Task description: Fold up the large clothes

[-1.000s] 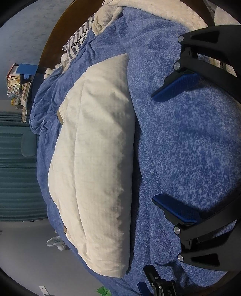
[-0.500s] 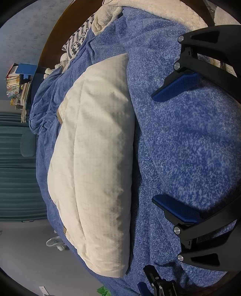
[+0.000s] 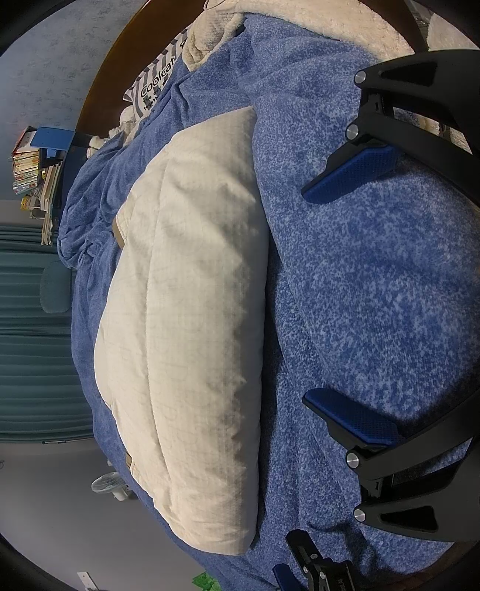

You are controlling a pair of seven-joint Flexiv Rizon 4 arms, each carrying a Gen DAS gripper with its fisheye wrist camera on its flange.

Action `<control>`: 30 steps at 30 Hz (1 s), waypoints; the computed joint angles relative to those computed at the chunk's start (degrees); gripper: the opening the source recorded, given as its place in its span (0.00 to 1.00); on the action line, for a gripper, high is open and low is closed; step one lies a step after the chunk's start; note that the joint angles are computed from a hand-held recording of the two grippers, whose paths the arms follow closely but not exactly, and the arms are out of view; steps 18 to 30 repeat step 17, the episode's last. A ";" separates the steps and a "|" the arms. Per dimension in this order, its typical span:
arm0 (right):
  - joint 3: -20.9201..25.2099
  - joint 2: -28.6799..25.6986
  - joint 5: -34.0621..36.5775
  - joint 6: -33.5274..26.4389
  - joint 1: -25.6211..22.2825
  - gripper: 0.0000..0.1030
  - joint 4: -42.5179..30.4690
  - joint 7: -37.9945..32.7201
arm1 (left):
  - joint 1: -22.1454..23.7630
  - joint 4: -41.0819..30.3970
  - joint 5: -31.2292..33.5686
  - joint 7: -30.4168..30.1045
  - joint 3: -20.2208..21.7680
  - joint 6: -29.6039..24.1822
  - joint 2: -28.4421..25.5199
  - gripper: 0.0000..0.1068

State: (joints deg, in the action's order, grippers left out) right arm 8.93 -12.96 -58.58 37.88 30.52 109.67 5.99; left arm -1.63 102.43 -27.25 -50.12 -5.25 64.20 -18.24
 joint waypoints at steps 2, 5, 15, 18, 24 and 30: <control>0.00 -0.02 -0.02 -0.03 0.00 0.94 0.00 0.00 | 0.39 0.71 -1.36 1.79 -0.80 0.90 0.23 0.89; 0.02 0.05 -0.02 -0.04 -0.03 0.94 0.06 -0.07 | -0.52 0.55 0.58 1.00 0.05 1.48 0.09 0.89; 0.04 0.07 -0.02 0.01 -0.08 0.94 0.22 0.00 | -0.25 -0.81 -0.14 0.35 -0.01 -2.61 -0.28 0.89; 0.06 0.08 -0.07 -0.01 -0.05 0.94 0.31 0.15 | -0.11 -0.70 -0.62 0.72 -0.22 -2.66 -0.21 0.89; 0.06 0.08 -0.07 -0.01 -0.05 0.94 0.31 0.15 | -0.11 -0.70 -0.62 0.72 -0.22 -2.66 -0.21 0.89; 0.06 0.08 -0.07 -0.01 -0.05 0.94 0.31 0.15 | -0.11 -0.70 -0.62 0.72 -0.22 -2.66 -0.21 0.89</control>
